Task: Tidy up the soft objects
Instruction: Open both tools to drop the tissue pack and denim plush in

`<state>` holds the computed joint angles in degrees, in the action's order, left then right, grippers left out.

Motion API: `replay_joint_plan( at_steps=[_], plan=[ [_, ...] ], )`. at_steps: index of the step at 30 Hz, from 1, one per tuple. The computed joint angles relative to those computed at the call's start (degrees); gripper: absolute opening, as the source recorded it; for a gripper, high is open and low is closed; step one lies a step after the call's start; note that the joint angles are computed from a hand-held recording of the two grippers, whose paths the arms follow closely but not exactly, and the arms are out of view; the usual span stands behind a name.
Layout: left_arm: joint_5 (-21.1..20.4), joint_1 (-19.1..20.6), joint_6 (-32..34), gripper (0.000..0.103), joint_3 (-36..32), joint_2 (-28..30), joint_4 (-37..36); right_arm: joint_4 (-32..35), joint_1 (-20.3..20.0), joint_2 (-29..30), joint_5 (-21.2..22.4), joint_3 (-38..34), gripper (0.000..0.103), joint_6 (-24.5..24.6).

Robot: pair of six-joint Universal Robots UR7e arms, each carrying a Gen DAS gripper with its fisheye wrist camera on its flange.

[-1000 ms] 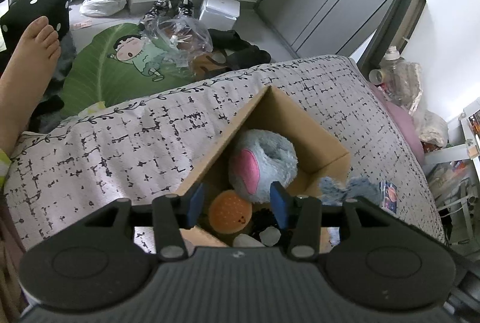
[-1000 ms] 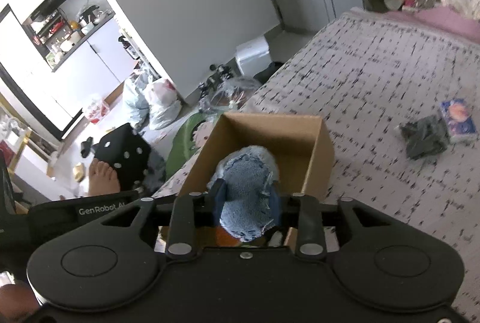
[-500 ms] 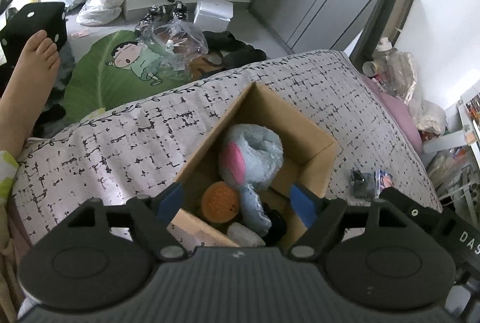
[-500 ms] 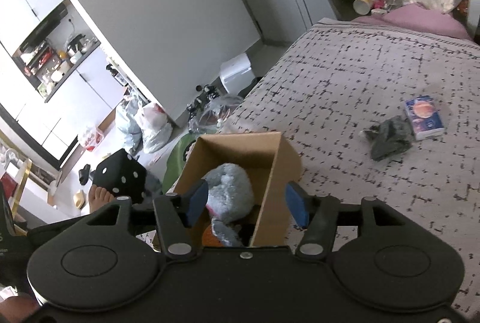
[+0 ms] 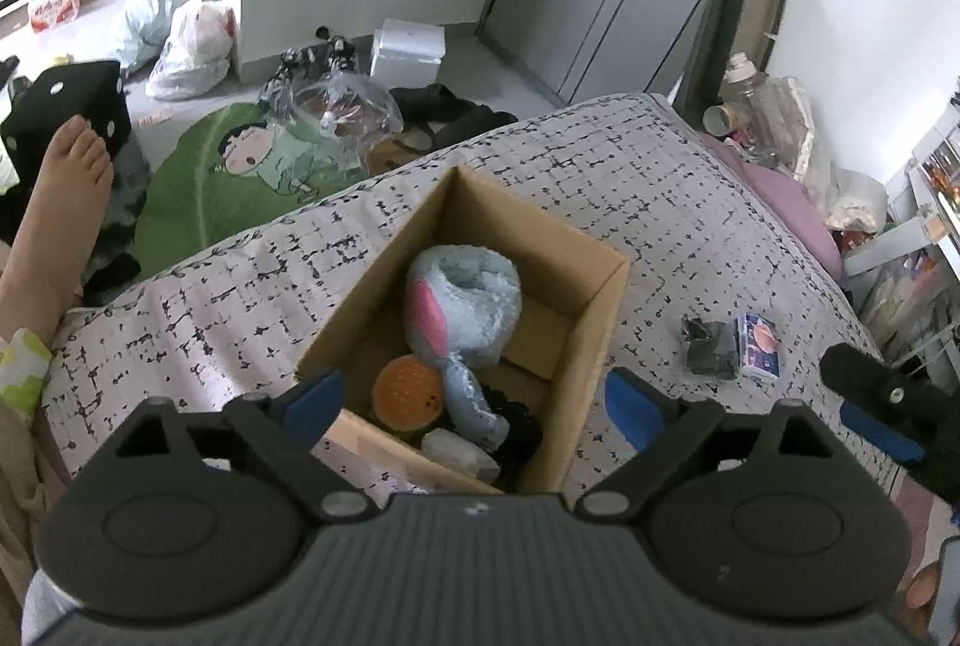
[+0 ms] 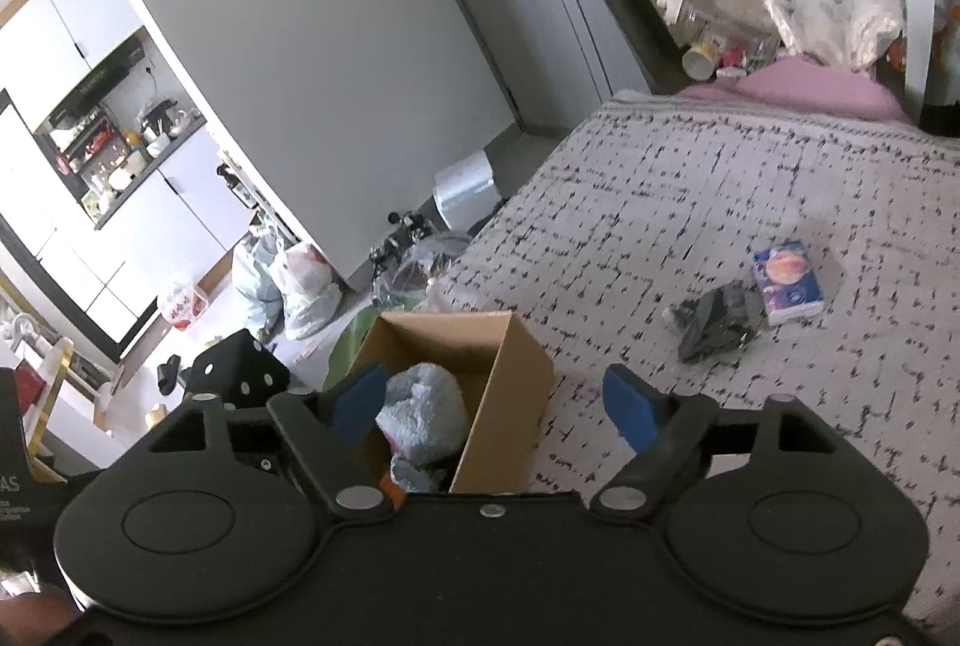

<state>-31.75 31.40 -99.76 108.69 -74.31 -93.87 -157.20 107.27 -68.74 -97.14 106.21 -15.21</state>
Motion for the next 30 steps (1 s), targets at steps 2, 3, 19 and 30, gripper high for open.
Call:
replay_joint_plan(
  at_steps=[2, 3, 19, 30],
  plan=[
    [0.1, -0.3, 0.7, 0.096, -0.6, 0.8, -0.1, 0.6, -0.4, -0.5, 0.4, -0.2, 0.083, -0.5],
    [0.3, -0.4, 1.2, 0.097, -0.8, 1.2, -0.3, 0.9, -0.6, -0.8, 0.8, -0.3, 0.086, -0.6],
    [1.0, -1.2, 4.4, 0.102, -3.9, 5.6, -2.5, 1.3, -5.1, -3.7, 3.5, -0.4, 0.098, -6.8],
    [1.4, -0.3, 5.3, 0.102, -7.2, 10.3, -3.8, 3.0, -8.6, -4.4, 5.5, -1.0, 0.098, -11.0]
  ],
)
